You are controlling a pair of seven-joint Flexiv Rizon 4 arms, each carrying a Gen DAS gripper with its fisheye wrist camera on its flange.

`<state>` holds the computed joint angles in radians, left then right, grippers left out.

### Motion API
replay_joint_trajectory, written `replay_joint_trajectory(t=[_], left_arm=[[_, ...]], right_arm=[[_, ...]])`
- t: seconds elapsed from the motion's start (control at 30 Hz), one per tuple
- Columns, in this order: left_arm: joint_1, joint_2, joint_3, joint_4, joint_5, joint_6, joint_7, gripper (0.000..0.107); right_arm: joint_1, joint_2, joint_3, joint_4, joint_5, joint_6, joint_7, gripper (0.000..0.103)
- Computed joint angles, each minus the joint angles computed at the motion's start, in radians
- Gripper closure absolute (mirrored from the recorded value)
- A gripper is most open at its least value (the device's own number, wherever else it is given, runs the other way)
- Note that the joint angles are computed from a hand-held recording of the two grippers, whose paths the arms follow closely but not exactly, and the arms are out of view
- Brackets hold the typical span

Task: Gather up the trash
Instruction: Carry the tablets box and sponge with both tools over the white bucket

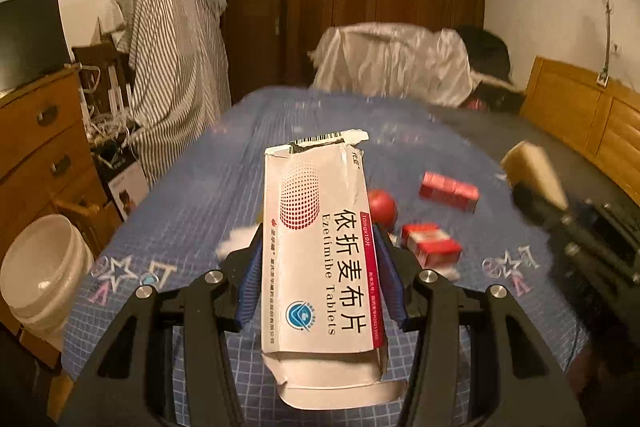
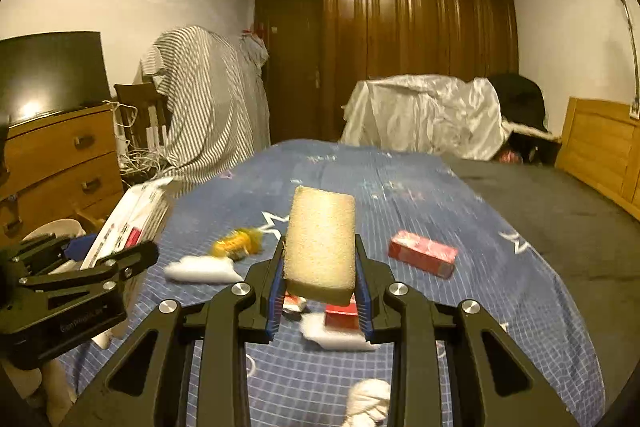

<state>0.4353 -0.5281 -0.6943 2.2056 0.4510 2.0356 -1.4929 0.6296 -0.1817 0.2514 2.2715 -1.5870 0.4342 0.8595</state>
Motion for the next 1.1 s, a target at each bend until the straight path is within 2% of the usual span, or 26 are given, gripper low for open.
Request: replay_joint_trajectory(t=[0.13, 0.37, 0.6, 0.83, 1.1], left_arm=[[0.041, 0.007, -0.037, 0.004, 0.022, 0.010, -0.016, 0.058], [0.064, 0.018, -0.040, 0.009, 0.035, 0.021, -0.035, 0.058], [0.123, 0.027, -0.041, -0.016, 0.041, 0.015, -0.063, 0.058], [0.221, 0.025, -0.060, -0.042, 0.035, -0.006, -0.075, 0.058], [0.342, 0.020, -0.092, -0.079, 0.005, -0.035, -0.073, 0.058]], right_arm=[[0.018, 0.005, 0.009, -0.023, 0.007, -0.021, -0.023, 0.072], [0.039, -0.014, 0.004, -0.082, 0.003, -0.022, -0.082, 0.072], [0.056, -0.069, -0.024, -0.188, -0.041, 0.010, -0.151, 0.072], [0.076, -0.164, -0.075, -0.350, -0.088, 0.094, -0.238, 0.072], [0.125, -0.335, -0.166, -0.643, -0.095, 0.267, -0.382, 0.072]])
